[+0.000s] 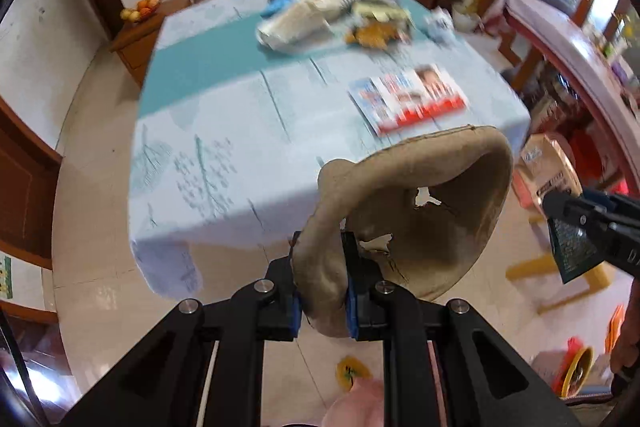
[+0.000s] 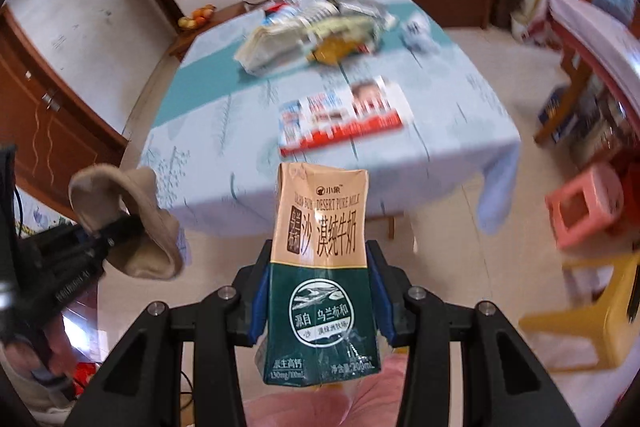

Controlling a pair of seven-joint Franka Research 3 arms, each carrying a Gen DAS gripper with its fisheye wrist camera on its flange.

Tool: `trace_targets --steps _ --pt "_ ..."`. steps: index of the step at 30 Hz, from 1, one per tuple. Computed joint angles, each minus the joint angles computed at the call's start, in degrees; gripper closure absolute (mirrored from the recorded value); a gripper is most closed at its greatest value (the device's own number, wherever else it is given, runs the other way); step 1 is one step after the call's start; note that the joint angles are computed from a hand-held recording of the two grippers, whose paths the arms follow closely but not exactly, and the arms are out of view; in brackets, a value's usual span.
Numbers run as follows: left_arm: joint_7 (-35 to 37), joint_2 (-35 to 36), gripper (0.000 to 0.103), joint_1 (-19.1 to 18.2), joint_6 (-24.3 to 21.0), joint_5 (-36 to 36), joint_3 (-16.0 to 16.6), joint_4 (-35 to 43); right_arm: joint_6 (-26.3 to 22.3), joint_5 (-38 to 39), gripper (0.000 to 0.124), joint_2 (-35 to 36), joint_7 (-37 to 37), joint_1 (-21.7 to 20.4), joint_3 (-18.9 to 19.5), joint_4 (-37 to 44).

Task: Collect trash
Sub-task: 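Carry both items over the trash bin and open both grippers to drop them, then raise both open grippers back toward the table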

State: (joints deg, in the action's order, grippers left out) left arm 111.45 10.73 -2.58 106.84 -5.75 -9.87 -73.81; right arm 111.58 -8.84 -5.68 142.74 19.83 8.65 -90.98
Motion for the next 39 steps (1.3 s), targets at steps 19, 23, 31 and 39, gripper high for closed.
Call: trace_targets --steps 19,23,31,39 --pt "-7.18 1.57 0.088 -5.94 14.39 11.62 -1.33 -30.45 21.55 20.43 0.081 -0.01 -1.42 -0.10 -1.36 -33.68" --pt "-10.73 6.52 0.088 -6.62 16.67 13.37 -1.61 -30.71 25.89 24.13 0.080 4.90 -6.20 -0.02 -2.15 -35.35" --pt "-13.28 12.18 0.076 -6.89 21.92 15.72 -2.12 -30.92 33.13 30.60 0.078 13.60 -14.61 -0.33 -2.78 -34.97" --pt "-16.19 13.71 0.056 -6.99 22.27 17.62 -1.59 -30.06 34.54 34.99 0.074 15.37 -19.10 -0.71 -2.71 -35.01"
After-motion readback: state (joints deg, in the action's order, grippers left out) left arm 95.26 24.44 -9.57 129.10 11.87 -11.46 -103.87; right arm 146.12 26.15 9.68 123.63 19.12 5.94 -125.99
